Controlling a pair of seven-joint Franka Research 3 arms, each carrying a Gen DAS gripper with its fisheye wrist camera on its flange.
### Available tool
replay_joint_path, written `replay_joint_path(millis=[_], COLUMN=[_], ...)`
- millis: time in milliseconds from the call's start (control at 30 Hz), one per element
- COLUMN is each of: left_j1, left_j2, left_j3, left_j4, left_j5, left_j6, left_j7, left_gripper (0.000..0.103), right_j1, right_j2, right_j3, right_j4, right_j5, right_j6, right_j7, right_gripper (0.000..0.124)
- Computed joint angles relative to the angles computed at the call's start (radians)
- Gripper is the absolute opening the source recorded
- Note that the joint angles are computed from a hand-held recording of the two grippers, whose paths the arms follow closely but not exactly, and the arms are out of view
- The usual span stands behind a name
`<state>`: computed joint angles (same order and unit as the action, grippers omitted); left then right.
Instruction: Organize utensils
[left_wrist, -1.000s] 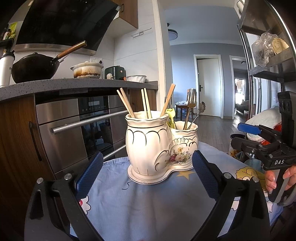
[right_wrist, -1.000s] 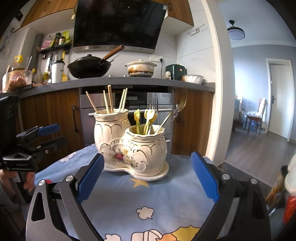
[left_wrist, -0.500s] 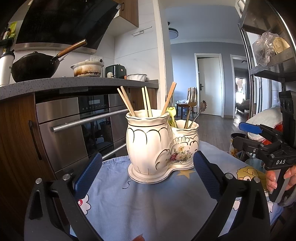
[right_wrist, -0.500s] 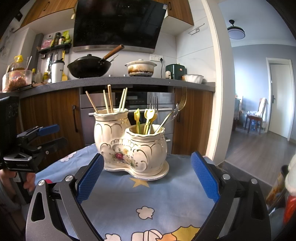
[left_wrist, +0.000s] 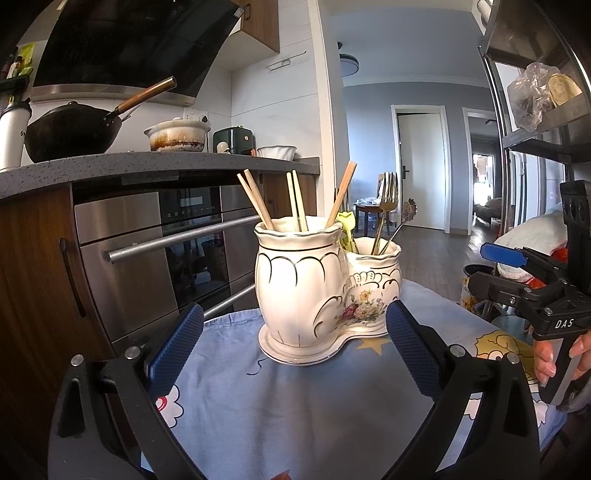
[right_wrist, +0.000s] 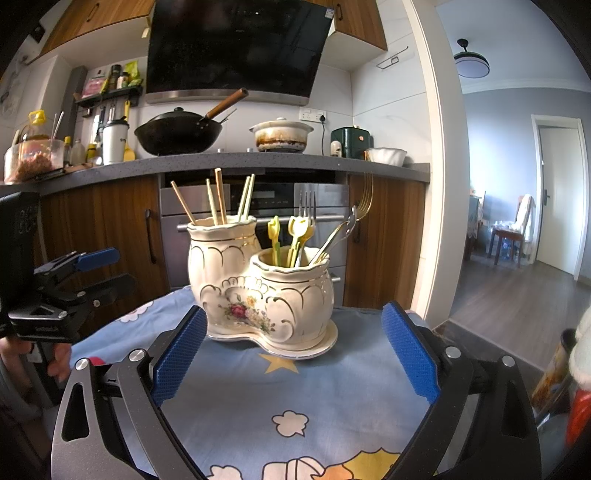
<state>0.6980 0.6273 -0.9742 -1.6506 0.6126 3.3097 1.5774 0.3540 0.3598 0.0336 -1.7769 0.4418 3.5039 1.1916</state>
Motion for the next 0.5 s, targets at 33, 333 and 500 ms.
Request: replay_joint_path(millis=[33, 333, 500], left_j1=[-0.005, -0.037, -0.047], left_j2=[-0.003, -0.026, -0.034], left_j3=[0.006, 0.05, 0.065], left_j4=[0.001, 0.004, 0.004], left_j5=[-0.002, -0.028, -0.031], left_j6=[0.001, 0.0, -0.002], left_j7=[-0.002, -0.013, -0.019], left_gripper=[0.097, 0.098, 0.098], right_j1=[0.0, 0.0, 0.001], right_j2=[0.0, -0.001, 0.0], right_j3=[0.0, -0.001, -0.001], right_j4=[0.0, -0.001, 0.0], right_j5=[0.0, -0.001, -0.001], right_j6=[0.0, -0.001, 0.0], right_j7=[0.0, 0.001, 0.001], right_gripper=[0.095, 0.096, 0.096])
